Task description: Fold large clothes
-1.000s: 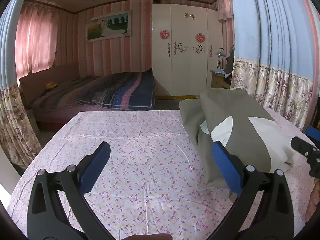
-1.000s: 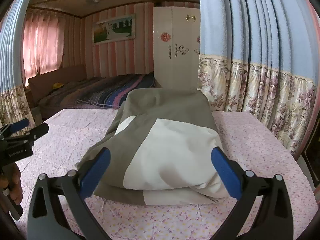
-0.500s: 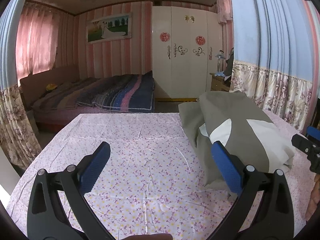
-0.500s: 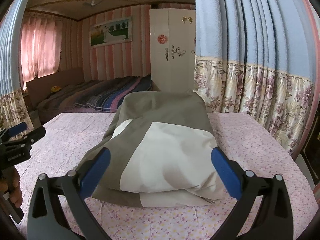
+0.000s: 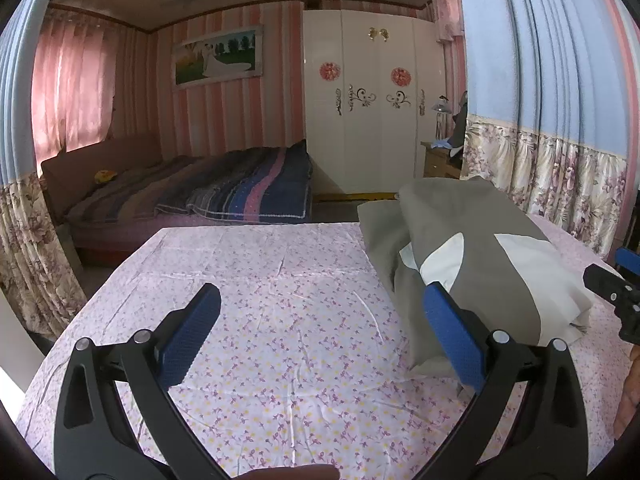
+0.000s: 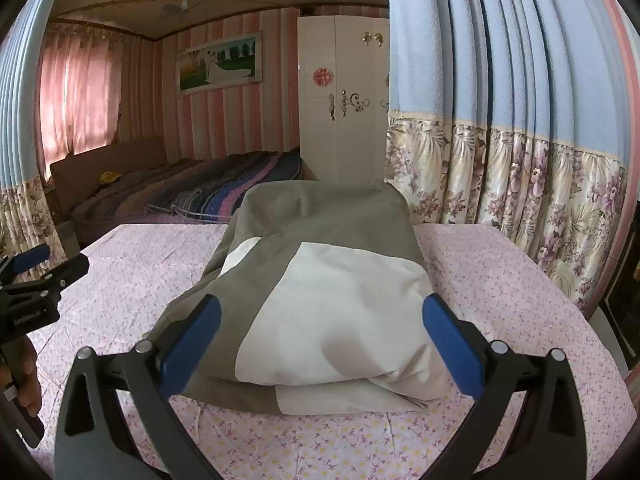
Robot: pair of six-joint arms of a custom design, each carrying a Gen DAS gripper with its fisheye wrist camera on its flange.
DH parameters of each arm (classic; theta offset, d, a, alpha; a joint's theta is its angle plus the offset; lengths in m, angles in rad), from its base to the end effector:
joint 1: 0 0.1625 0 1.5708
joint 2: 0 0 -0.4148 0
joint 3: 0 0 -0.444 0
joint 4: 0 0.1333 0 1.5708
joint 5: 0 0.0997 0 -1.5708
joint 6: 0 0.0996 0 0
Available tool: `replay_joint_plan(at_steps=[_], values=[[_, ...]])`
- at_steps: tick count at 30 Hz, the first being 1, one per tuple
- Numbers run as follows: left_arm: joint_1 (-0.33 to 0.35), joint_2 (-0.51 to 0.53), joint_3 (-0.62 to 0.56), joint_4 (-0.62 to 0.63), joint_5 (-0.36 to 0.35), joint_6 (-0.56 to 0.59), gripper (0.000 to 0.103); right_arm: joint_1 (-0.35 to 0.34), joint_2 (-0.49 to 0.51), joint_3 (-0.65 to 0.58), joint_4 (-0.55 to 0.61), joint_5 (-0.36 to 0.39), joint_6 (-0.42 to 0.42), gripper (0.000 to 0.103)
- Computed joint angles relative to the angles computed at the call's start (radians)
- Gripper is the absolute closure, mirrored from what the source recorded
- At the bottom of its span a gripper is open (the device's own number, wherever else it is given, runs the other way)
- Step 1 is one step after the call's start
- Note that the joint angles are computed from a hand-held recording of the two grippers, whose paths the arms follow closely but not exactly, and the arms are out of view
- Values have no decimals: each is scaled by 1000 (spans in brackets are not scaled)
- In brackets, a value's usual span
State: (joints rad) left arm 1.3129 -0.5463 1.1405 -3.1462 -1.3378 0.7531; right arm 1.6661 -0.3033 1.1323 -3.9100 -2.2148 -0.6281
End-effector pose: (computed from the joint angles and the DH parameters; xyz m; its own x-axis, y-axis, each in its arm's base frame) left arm -0.0678 -0.8698 0.1584 -0.6251 0.4134 -0.6621 0.7804 0.3494 -0.5186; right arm 0.1475 -0.7708 0.0537 -0.6869 0.3857 0.6159 -0.5059 0.3546 -0.7863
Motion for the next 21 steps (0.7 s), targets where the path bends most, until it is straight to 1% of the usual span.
replay_joint_plan(at_steps=[8,12,18,21], values=[[0,-2,11,-21,-3,15,3,-1,2,-3,4,1,-1,2],[1,-3,6,-3,-4,5,3,-1,2,-3,5,1,-1,2],[-2,0,1,-1,8,-1,3,-2,1,0,9,-1,-5,2],[-5,8,-8,-12,27,5,3,-1,2,0,8,-3,-6,2]])
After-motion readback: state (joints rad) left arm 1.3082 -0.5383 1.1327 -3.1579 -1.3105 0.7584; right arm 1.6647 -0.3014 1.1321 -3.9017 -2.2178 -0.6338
